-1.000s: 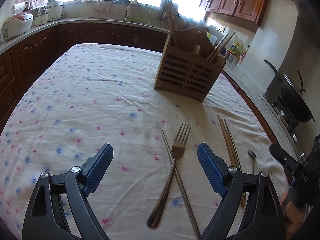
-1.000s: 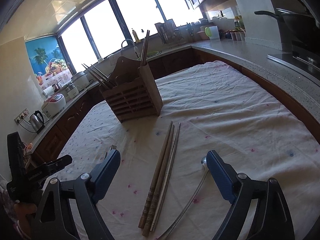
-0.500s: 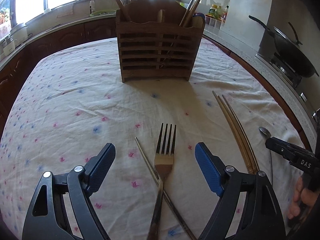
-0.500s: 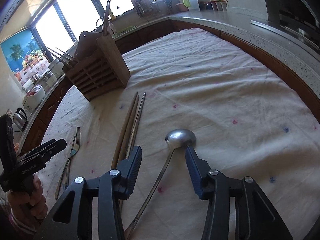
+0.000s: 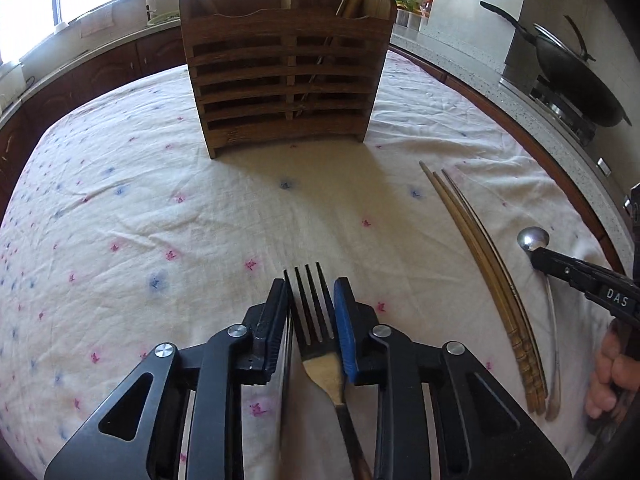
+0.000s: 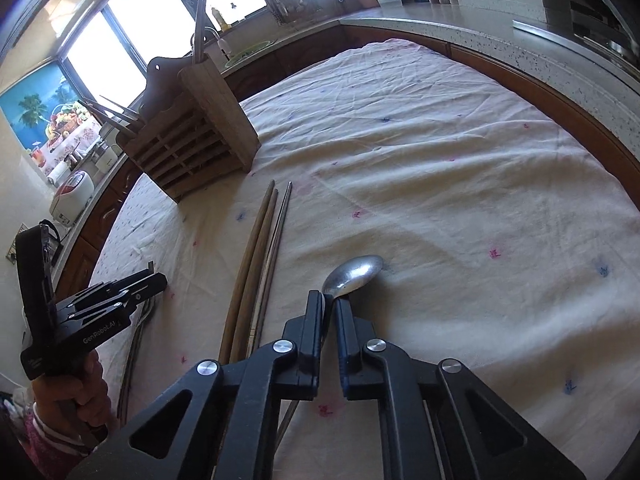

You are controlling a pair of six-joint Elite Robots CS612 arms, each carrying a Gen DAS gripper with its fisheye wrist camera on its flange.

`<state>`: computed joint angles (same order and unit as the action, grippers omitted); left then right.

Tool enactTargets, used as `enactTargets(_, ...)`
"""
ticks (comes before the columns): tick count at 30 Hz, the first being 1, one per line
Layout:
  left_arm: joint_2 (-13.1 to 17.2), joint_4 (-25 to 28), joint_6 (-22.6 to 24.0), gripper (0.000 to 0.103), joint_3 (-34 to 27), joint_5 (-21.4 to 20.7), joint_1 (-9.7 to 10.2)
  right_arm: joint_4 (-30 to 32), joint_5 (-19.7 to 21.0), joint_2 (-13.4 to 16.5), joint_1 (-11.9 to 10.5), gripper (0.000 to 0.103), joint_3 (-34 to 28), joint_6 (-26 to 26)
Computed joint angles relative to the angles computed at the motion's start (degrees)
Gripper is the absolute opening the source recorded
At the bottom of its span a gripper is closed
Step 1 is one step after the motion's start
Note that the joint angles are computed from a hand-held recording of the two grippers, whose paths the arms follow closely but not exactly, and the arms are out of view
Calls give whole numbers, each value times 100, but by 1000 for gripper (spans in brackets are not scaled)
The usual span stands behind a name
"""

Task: Organize utensils
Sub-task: 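Carry the fork and spoon upright over the wooden holder with both grippers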

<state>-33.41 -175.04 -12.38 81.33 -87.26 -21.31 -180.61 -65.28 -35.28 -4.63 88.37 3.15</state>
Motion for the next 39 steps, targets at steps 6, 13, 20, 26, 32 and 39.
enactTargets(6,-153,-357,-67,17,255,-16,6,-226,156,-45,0,2,77,-22)
enactTargets(13,-417,-1075,-370,17,670,-67,31,-636,347,-157,-29,2,236,62)
enactTargets(20,-649,-1833,-681,2,1007,-75,69,-1123,612,-310,-43,2,394,144)
enactTargets(26,-749,-2145,-760,1,1142,-81,65,-1466,817,-411,-29,2,467,184)
enactTargets(32,-845,-2495,-758,1,1271,184,44,-1765,792,-462,0,2,446,168)
enactTargets(39,-903,-2829,-773,1,1305,469,59,-1982,748,-461,5,2,356,188)
